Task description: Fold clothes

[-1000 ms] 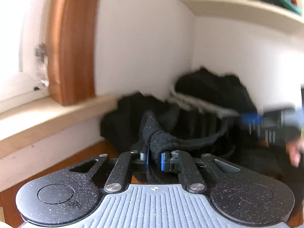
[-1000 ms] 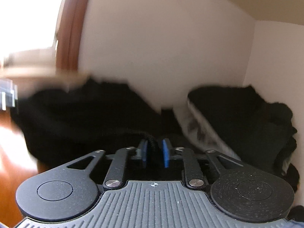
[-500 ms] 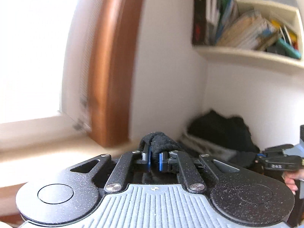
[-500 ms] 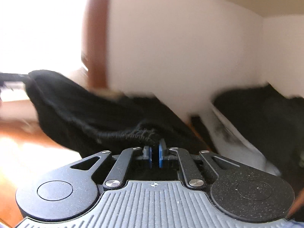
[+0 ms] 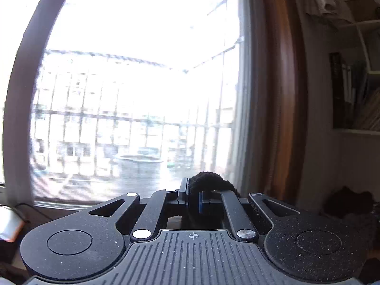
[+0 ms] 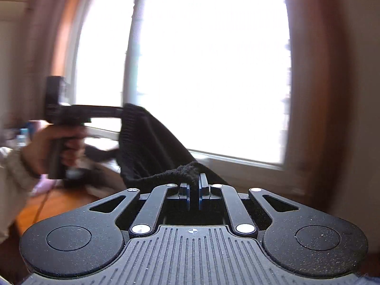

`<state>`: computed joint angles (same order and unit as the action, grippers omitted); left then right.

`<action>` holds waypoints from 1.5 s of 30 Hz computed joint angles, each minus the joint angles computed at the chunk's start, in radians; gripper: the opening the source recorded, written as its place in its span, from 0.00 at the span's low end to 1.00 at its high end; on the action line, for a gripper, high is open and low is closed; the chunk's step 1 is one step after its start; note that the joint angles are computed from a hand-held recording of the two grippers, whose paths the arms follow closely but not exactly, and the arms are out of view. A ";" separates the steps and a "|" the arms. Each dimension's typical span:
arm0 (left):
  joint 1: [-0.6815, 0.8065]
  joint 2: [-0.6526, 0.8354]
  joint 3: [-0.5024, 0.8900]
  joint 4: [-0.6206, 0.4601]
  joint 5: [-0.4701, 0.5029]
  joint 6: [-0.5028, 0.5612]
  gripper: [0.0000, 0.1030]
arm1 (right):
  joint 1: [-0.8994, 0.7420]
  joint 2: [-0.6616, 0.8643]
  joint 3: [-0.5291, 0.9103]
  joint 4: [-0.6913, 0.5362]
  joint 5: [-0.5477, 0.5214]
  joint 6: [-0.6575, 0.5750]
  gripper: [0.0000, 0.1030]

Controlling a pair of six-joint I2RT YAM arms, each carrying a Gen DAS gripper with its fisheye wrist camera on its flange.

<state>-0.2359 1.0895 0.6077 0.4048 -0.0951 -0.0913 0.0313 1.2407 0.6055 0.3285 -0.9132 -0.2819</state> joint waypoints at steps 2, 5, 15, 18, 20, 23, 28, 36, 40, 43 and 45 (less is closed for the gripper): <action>0.127 -0.083 -0.038 -0.067 0.065 0.015 0.07 | 0.149 -0.001 -0.012 0.017 0.079 0.007 0.07; 0.316 -0.091 -0.043 -0.226 0.234 0.078 0.07 | 0.359 0.080 -0.011 0.028 0.226 -0.027 0.08; 0.584 0.033 -0.073 -0.447 0.360 0.346 0.31 | 0.562 0.405 0.086 0.013 0.366 -0.048 0.16; 0.629 0.043 -0.031 -0.521 0.364 0.397 0.48 | 0.562 0.336 0.033 -0.030 0.361 -0.072 0.23; 0.661 0.029 -0.014 -0.568 0.376 0.426 0.59 | 0.528 0.322 0.033 -0.064 0.330 -0.090 0.34; 0.688 0.038 0.014 -0.604 0.381 0.463 0.63 | 0.449 0.310 0.034 -0.116 0.263 -0.121 0.41; 0.643 -0.007 0.034 -0.675 0.318 0.515 0.66 | 0.307 0.309 0.031 -0.160 0.191 -0.183 0.45; 0.710 -0.101 0.110 -0.875 0.341 0.656 0.72 | 0.114 0.318 0.030 -0.098 0.186 -0.205 0.53; 0.756 -0.140 0.145 -0.924 0.398 0.650 0.75 | 0.103 0.415 0.087 -0.001 0.252 -0.150 0.54; 0.678 -0.135 0.133 -0.898 0.378 0.596 0.75 | 0.124 0.528 0.168 0.059 0.345 -0.101 0.58; 0.581 -0.116 0.114 -0.852 0.338 0.548 0.75 | 0.133 0.610 0.244 0.065 0.395 -0.060 0.61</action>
<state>0.3454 0.9736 0.7218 -0.4470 0.2428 0.4565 0.1646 1.8504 0.8492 0.3939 -0.5182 -0.3421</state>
